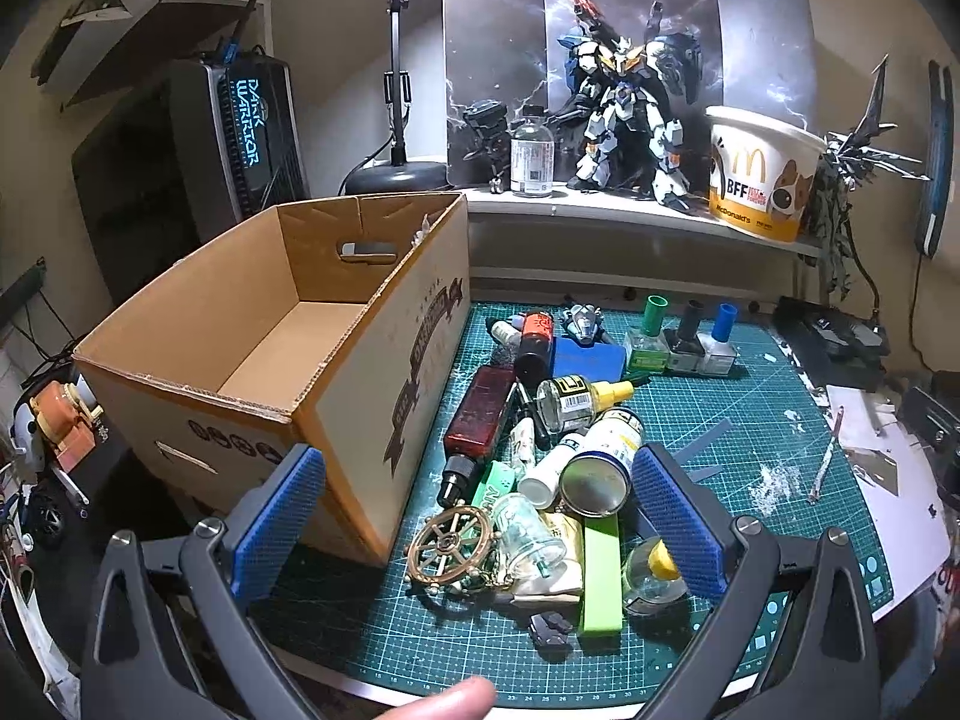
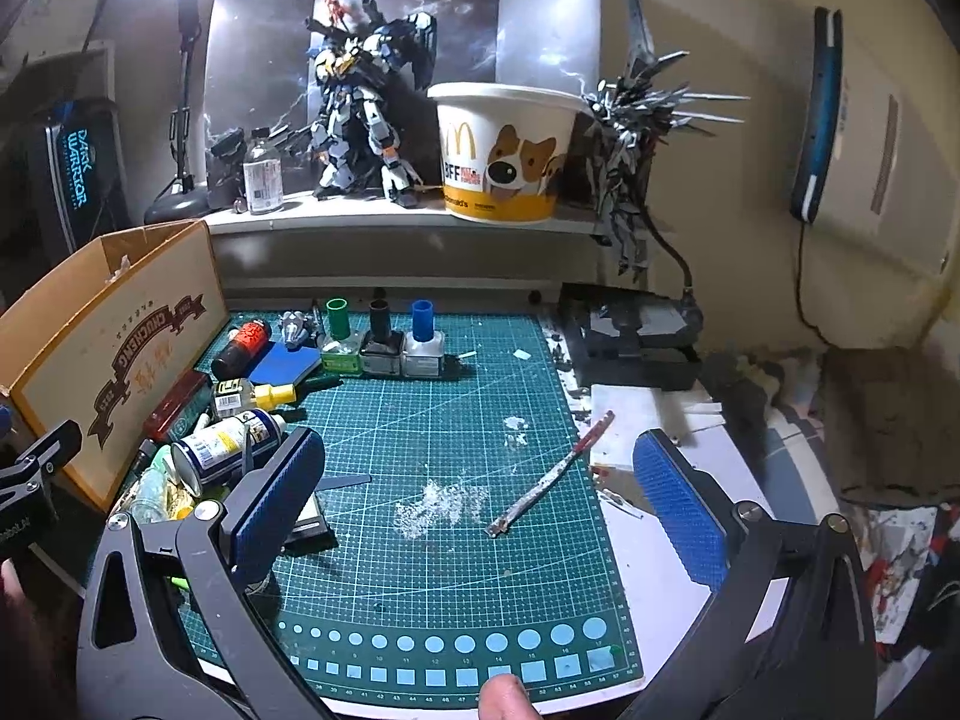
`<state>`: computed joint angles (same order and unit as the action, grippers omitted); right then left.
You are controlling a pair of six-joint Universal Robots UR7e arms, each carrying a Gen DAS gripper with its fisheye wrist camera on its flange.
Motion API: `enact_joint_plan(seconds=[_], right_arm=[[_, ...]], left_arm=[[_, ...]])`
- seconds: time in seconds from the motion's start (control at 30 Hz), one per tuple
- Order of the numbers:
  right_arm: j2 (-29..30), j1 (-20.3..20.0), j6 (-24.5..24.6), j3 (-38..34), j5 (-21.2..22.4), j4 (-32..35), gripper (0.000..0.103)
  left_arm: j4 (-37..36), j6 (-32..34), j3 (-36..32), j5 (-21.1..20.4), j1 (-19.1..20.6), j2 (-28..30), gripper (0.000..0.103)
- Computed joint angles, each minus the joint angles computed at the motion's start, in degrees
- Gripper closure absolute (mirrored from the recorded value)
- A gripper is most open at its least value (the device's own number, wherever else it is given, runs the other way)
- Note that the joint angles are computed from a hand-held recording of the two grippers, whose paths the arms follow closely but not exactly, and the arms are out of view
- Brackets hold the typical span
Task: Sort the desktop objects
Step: 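Move the left tool toward the yellow-capped glass bottle on the mat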
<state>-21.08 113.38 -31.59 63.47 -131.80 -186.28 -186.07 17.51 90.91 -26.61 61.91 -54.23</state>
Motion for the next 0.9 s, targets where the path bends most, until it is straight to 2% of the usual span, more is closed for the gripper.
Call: enact_joint_plan(seconds=[0.17, 0.27, 0.37, 0.43, 0.5, 0.57, 0.7, 0.77, 0.83, 0.9], right_arm=[[-0.48, -0.17, -0.78, 0.66, 1.74, -1.0, 0.0], [-2.61, -1.01, 0.98, 3.37, 6.77, -0.65, 0.0], [-4.06, -1.64, 1.7, 5.57, 10.54, -2.21, 0.0], [-6.12, -2.47, 1.95, 8.51, 16.21, -3.11, 0.0], [-9.01, -3.92, 2.64, 12.28, 24.86, -3.86, 0.0], [-10.31, -4.68, 1.11, 14.36, 28.7, -5.64, 0.0], [-10.14, -4.63, -5.8, 16.18, 27.15, -10.08, 0.0], [-9.87, -5.28, -7.67, 18.89, 28.62, -16.88, 0.0], [-8.77, -6.47, -6.52, 21.4, 31.0, -26.23, 0.0], [-9.04, -7.3, -5.08, 23.02, 30.38, -25.98, 0.0]], left_arm=[[1.56, -2.26, 0.92, -4.3, 0.52, -1.47, 0.0], [0.33, -1.95, 1.53, -6.45, 0.73, -2.01, 0.0], [2.16, -3.68, 3.03, -12.47, 1.47, -4.21, 0.0], [0.62, -3.65, 4.44, -16.67, 2.01, -5.52, 0.0], [-3.94, -1.95, 6.4, -20.56, 2.55, -6.59, 0.0], [-10.93, 1.59, 8.33, -22.54, 2.94, -6.67, 0.0], [-25.45, 9.7, 11.63, -26.96, 3.81, -4.62, 0.0], [-31.13, 14.93, 12.88, -29.14, 3.73, -3.09, 0.0], [-32.96, 18.48, 13.73, -29.23, 3.14, -1.81, 0.0], [-31.59, 18.76, 14.31, -28.25, 2.65, -0.87, 0.0]])
